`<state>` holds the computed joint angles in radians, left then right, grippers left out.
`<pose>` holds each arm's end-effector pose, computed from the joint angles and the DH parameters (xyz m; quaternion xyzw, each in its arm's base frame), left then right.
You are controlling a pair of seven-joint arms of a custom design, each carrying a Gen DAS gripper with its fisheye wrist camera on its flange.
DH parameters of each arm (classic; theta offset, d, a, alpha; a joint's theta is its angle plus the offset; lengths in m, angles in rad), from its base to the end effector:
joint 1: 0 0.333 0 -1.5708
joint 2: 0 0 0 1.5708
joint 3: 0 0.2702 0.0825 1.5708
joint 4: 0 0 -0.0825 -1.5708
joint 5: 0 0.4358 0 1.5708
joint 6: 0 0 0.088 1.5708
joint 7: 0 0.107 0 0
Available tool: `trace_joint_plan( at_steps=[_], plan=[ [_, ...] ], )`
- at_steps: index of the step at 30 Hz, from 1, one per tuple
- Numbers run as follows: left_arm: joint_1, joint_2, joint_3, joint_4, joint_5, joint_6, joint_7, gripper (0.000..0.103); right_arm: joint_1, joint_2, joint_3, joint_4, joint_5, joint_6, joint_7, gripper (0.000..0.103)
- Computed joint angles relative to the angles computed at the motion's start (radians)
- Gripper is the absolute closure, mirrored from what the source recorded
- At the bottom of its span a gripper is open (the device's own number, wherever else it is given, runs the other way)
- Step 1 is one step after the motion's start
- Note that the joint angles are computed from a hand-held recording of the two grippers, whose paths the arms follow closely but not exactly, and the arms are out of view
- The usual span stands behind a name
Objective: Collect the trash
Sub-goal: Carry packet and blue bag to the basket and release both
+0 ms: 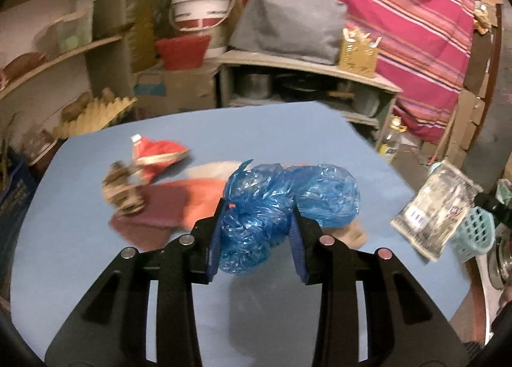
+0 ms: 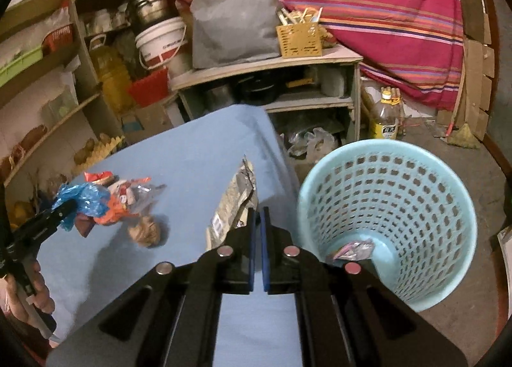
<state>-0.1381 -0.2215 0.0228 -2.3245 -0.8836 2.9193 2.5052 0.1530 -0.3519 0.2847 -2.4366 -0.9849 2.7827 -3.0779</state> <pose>0.5670 -0.0170 0.4356 -0.5480 0.7121 -0.3678 0.2396 0.4667 0.2593 0.4188 -0.5139 0.7346 -0.2681 0.3527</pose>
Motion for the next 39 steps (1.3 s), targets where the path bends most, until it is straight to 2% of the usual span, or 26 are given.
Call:
trace_joint_plan(
  at_steps=[7, 14, 21, 28, 35, 37, 39],
  plan=[
    [-0.082, -0.011, -0.058, 0.008, 0.008, 0.022, -0.030, 0.068, -0.049, -0.159, -0.015, -0.125, 0.030, 0.017, -0.038, 0.100],
    [-0.161, 0.026, -0.111, 0.047, 0.052, 0.047, -0.093, 0.068, -0.122, -0.340, -0.018, -0.256, 0.128, 0.008, -0.148, 0.100],
    [-0.214, 0.091, -0.172, 0.095, 0.118, 0.070, -0.169, 0.068, -0.183, -0.421, -0.050, -0.352, 0.229, 0.027, -0.271, 0.100],
    [-0.210, 0.183, -0.233, 0.171, 0.197, 0.057, -0.253, 0.068, -0.267, -0.388, -0.036, -0.364, 0.297, 0.086, -0.364, 0.100],
    [-0.181, 0.250, -0.282, 0.227, 0.300, 0.032, -0.342, 0.064, -0.315, -0.376, 0.011, -0.378, 0.386, 0.126, -0.400, 0.100],
    [-0.174, 0.261, -0.291, 0.236, 0.317, 0.024, -0.356, 0.061, -0.327, -0.378, 0.022, -0.386, 0.405, 0.132, -0.409, 0.098],
    [-0.166, 0.267, -0.298, 0.241, 0.323, 0.019, -0.361, 0.048, -0.332, -0.380, 0.031, -0.391, 0.422, 0.135, -0.419, 0.098]
  ],
)
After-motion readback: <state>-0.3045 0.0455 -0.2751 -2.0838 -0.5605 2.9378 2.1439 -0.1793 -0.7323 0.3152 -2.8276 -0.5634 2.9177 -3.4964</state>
